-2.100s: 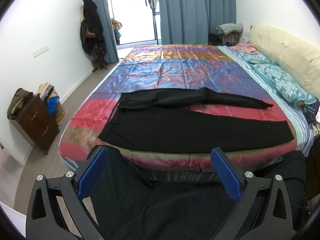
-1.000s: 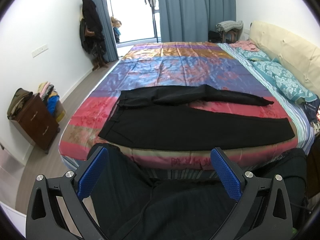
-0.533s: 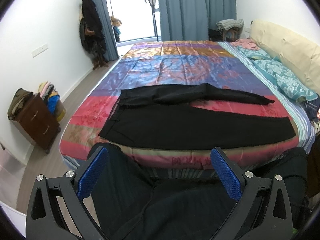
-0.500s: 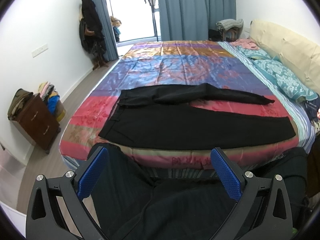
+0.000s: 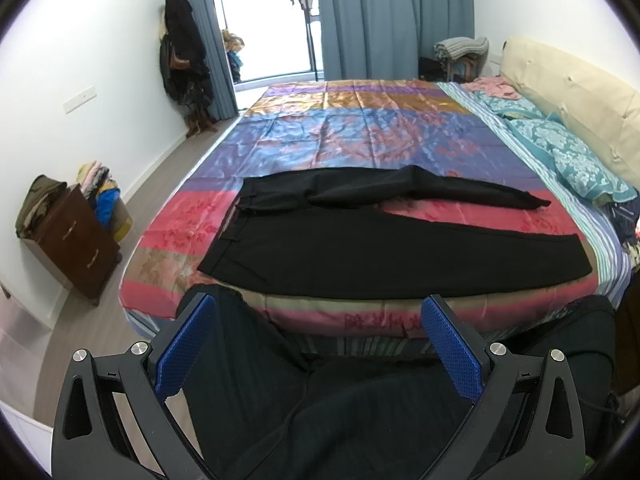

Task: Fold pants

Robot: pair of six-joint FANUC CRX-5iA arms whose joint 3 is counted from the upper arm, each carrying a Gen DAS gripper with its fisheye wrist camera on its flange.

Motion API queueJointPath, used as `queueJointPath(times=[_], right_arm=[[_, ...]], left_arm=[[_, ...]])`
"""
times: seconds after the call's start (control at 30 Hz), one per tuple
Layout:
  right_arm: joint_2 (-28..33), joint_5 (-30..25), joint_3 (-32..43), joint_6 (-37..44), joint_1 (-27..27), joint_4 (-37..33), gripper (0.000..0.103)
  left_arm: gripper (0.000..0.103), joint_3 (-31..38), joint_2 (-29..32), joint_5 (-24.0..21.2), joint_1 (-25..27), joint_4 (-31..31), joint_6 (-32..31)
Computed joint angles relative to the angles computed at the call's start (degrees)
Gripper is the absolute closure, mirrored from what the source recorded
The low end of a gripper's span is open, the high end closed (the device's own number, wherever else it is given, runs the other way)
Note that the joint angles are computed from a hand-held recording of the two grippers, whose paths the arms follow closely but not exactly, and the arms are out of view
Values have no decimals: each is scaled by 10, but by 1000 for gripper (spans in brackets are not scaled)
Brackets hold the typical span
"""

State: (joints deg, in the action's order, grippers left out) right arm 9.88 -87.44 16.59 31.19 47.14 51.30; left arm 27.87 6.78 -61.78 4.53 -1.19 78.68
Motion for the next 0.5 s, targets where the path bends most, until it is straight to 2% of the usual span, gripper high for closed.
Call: queueJointPath(times=[0.23,0.5], right_arm=[[32,-61,15,18,4,51,0],[40,-78,19,30,-2,61,0]], left_arm=[[1,-2,-1,2,2,0,-2],[1,0,0,-2,2,2,-1]])
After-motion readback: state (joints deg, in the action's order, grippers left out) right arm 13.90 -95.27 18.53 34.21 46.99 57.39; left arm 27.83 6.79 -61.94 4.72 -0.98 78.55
